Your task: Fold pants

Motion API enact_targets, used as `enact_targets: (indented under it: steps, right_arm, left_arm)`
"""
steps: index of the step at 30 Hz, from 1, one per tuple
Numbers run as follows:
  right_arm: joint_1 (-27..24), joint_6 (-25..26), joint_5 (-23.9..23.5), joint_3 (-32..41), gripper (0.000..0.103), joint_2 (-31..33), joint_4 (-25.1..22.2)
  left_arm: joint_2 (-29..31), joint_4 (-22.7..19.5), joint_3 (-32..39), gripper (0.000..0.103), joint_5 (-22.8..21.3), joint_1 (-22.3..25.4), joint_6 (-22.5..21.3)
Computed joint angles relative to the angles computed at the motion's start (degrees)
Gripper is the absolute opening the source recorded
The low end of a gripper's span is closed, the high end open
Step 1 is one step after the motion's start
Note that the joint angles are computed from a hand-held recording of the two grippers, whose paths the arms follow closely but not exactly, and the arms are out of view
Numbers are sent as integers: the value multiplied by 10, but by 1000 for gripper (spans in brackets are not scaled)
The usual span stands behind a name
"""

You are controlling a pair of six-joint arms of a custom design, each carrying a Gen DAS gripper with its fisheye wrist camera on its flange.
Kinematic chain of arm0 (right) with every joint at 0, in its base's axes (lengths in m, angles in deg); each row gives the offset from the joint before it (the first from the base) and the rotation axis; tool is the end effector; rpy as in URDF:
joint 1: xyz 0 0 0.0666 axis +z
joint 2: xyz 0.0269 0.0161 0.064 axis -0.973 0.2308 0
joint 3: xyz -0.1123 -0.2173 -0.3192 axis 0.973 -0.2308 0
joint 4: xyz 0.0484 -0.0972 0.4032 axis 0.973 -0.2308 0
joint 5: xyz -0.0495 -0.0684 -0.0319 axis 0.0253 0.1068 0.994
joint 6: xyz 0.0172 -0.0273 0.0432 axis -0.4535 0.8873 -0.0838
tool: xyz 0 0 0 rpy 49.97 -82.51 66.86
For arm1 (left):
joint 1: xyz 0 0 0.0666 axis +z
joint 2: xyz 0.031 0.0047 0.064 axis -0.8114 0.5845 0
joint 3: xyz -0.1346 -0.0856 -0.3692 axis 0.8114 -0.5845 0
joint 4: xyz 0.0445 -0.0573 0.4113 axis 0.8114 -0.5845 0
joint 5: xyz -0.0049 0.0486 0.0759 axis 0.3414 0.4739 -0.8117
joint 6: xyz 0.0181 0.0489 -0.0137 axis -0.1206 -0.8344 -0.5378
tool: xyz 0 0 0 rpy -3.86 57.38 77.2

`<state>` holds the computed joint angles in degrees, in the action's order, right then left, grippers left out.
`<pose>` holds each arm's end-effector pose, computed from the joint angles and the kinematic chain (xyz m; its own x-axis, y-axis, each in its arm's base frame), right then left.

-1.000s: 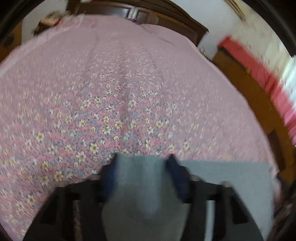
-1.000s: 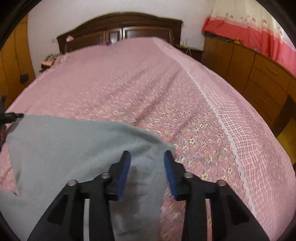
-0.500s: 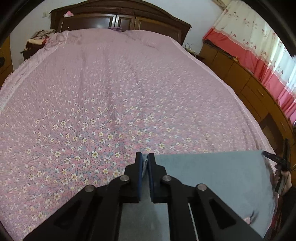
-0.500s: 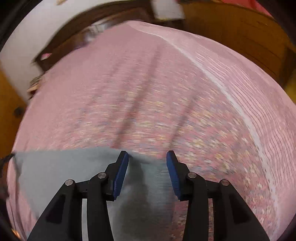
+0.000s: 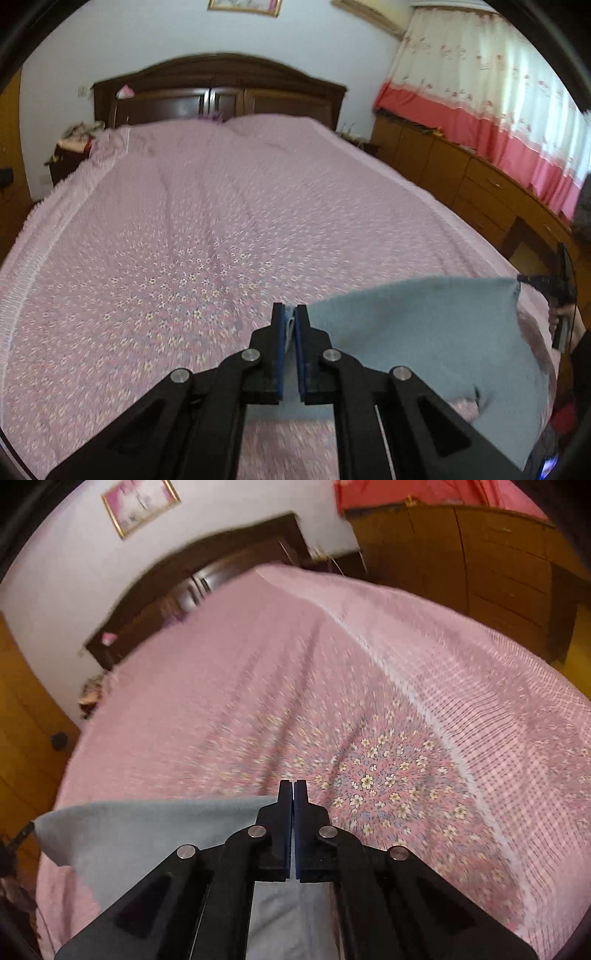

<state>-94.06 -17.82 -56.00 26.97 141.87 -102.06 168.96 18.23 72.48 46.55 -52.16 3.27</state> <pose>0.4713 -0.1381 0.3598 -0.6006 0.4688 -0.6477 0.2772 0.8819 0.3813 0.5862 0.0065 0.4230 -0.6200 0.1358 -0.7728 0.3744 0.9167 -0.1393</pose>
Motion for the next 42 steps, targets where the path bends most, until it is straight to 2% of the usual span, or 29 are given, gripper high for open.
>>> enact_targets:
  steps: [4, 6, 9, 13, 17, 20, 23, 28, 30, 32, 35, 39, 42]
  right_arm:
    - [-11, 3, -11, -27, 0, -34, -4]
    - [-21, -12, -34, -54, 0, -63, 16]
    - [-33, -13, -56, -82, 0, -107, 23]
    - [-42, -1, -83, -120, 0, -164, 4]
    - [-54, 22, -101, -162, 0, -222, -34]
    - [-64, 36, -103, -193, 0, -258, -52]
    - [-72, 34, -108, -226, 0, -302, -53]
    - [-71, 40, -108, -262, 0, -347, -59]
    - [-72, 41, -107, -269, 0, -346, -66]
    - [-77, 51, -102, -277, 0, -346, -75]
    - [-84, 64, -107, -289, 0, -345, -80]
    - [-81, 82, -95, -297, 1, -337, -88]
    - [-83, 93, -93, -300, 1, -338, -90]
  left_arm:
    - [-67, -1, -59, 4, 15, 15, -7]
    - [-94, -5, -79, 4, 30, 26, 5]
    - [-143, -4, -116, 4, 54, 45, 1]
    - [-213, -17, -175, 4, 105, 74, 4]
    - [-301, -19, -262, 4, 134, 104, -22]
    - [-365, -7, -324, 5, 118, 119, -43]
    - [-426, -21, -373, 5, 133, 148, -42]
    - [-474, -27, -417, 4, 178, 202, -56]
    - [-477, -60, -422, 1, 197, 225, -81]
    - [-479, -78, -427, 2, 206, 250, -86]
    - [-468, -138, -430, 2, 259, 301, -119]
    - [-476, -176, -441, 2, 264, 314, -166]
    - [-482, -192, -445, 2, 280, 313, -176]
